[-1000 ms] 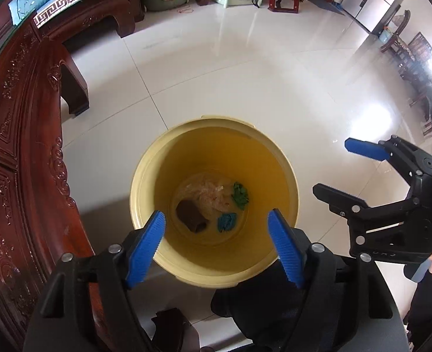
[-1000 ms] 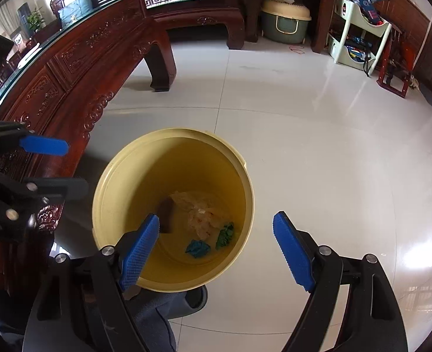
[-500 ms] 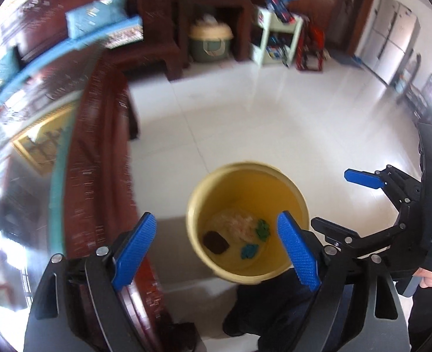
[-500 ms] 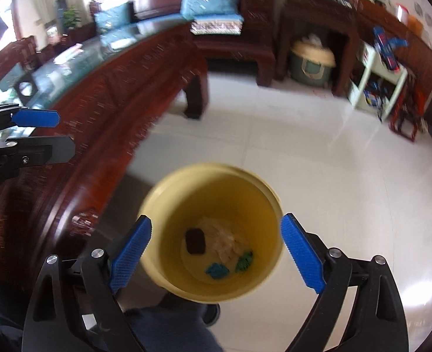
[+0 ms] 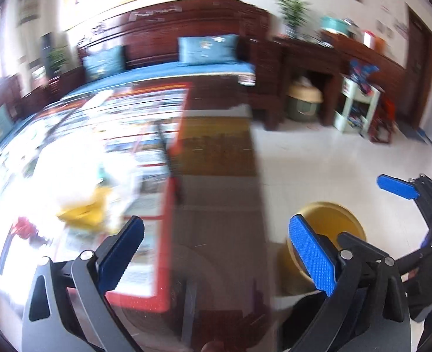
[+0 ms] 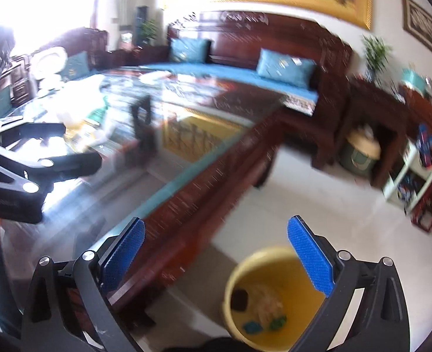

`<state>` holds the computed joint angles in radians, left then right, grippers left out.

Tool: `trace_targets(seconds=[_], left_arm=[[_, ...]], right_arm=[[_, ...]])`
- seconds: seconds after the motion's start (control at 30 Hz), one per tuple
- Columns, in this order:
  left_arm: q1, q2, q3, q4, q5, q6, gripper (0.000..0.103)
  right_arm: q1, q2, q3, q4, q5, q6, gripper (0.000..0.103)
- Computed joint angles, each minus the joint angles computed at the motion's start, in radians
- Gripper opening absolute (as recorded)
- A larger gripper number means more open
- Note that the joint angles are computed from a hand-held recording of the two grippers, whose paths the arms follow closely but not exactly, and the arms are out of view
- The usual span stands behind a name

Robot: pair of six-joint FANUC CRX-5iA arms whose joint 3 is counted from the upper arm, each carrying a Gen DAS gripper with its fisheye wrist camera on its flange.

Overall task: Collect trash
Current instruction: 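Move both open tools back over the table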

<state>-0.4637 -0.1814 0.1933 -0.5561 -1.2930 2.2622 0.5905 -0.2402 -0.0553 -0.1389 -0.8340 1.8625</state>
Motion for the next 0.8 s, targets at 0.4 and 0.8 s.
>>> trace_targets(seconds=[0.4, 0.8], left_arm=[[0.149, -0.270, -0.193, -0.076, -0.062, 0.176, 0.099], [0.359, -0.312, -0.267, 0.058, 0.072, 0.063, 0.099]], right_arm=[[0.284, 0.007, -0.100, 0.390, 0.149, -0.460, 0.095], [0.291, 0.150, 0.062, 0.289, 0.103, -0.454, 0.095]])
